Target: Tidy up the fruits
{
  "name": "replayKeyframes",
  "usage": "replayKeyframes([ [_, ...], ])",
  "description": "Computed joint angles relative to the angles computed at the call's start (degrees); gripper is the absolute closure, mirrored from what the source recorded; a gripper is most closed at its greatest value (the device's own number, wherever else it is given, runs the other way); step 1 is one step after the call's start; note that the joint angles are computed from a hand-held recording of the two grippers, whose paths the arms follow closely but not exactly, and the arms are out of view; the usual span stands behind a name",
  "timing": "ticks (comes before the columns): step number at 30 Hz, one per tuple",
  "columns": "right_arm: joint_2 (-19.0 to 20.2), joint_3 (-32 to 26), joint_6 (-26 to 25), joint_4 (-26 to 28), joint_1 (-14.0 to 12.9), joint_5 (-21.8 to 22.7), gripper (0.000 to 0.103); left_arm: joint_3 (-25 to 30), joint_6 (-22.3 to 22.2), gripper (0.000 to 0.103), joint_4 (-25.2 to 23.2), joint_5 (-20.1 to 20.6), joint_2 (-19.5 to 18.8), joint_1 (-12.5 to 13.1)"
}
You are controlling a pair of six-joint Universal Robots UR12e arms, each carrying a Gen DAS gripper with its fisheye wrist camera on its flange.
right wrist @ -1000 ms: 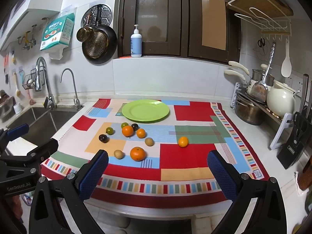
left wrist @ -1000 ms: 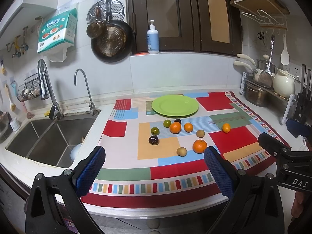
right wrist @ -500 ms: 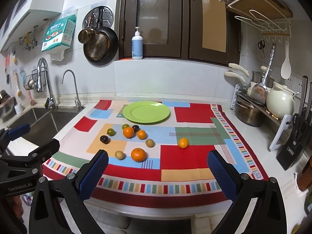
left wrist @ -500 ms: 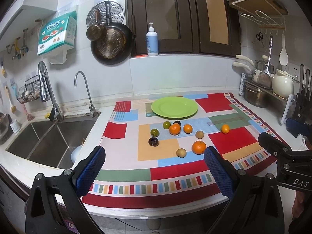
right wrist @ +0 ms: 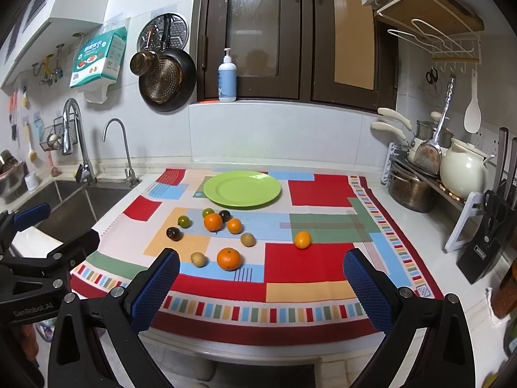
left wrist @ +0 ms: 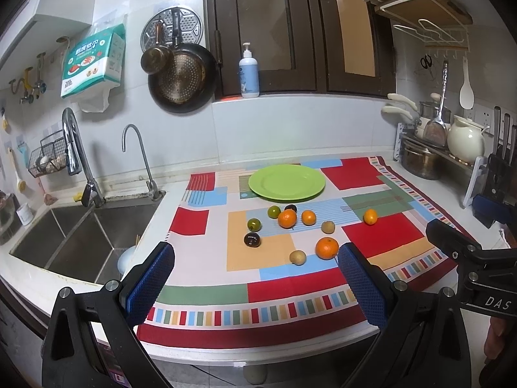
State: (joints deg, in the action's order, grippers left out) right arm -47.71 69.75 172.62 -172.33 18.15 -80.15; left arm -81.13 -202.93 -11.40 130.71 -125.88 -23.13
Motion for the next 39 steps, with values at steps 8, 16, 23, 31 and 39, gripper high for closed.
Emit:
replayKeyframes([
  [8,-0.1,0.1,0.0,-0.1,-0.1,0.2,0.001,0.2,0.1,0.0,-0.1,-0.3,-0.2,0.0],
  [16,0.1,-0.4,-0.4,1.0,-0.1,0.3,0.001,0.5,0.1,0.0,-0.4,-1.2,-0.4,0.2],
  [23,0.9,-1.3,-1.6,2.1,0.1,0.0,0.001,0.9,2.6,0.0,0.0,-2.3,-1.1,0.6],
  [31,3.0,-4.5,-4.0,4.9,0.4,0.3,0.001,1.7,6.2,0.007,0.4,-7.4,-2.0,2.1],
  [39,6.6,-10.3,-7.8,10.1,0.8,0.9,0.004,3.7,12.7,0.018,0.9,-12.3,-4.1,3.8],
])
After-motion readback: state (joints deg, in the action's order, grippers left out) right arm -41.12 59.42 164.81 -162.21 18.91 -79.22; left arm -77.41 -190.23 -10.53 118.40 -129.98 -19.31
